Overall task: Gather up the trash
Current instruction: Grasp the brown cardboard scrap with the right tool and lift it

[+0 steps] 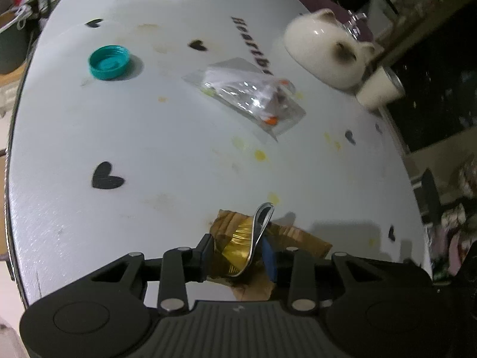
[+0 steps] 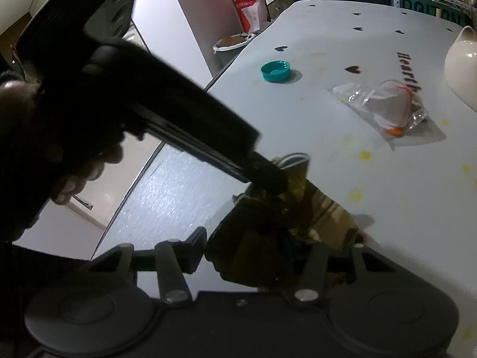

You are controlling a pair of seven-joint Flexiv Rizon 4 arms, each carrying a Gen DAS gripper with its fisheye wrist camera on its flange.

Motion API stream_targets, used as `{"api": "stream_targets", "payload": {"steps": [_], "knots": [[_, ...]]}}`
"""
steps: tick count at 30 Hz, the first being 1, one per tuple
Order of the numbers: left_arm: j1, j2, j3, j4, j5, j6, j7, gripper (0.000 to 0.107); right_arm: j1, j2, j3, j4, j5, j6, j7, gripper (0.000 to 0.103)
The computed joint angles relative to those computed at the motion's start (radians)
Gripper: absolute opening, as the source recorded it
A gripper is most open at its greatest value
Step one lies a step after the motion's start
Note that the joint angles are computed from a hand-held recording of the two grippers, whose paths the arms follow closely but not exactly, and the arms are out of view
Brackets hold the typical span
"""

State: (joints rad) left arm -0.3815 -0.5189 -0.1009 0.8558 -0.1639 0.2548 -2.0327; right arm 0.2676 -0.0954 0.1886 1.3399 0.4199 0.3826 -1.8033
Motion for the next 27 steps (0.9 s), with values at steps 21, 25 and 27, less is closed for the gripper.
{"api": "stream_targets", "payload": {"steps": [21,25,27], "knots": [[-0.029,0.097,0.034,0.082,0.077,0.051,0.029,0.024,0.016,0.063,-0.006,0.099,-0.089,0.068,0.168,0.05],[-0.014,0.182,0.03,0.221,0.082,0.089,-0.019,0.024,0.014,0.088,-0.009,0.116,-0.08,0.113,0.189,0.064],[-0.008,0.221,0.025,0.284,0.084,0.105,-0.036,0.024,0.012,0.095,-0.016,0.108,-0.068,0.114,0.175,0.069]]}}
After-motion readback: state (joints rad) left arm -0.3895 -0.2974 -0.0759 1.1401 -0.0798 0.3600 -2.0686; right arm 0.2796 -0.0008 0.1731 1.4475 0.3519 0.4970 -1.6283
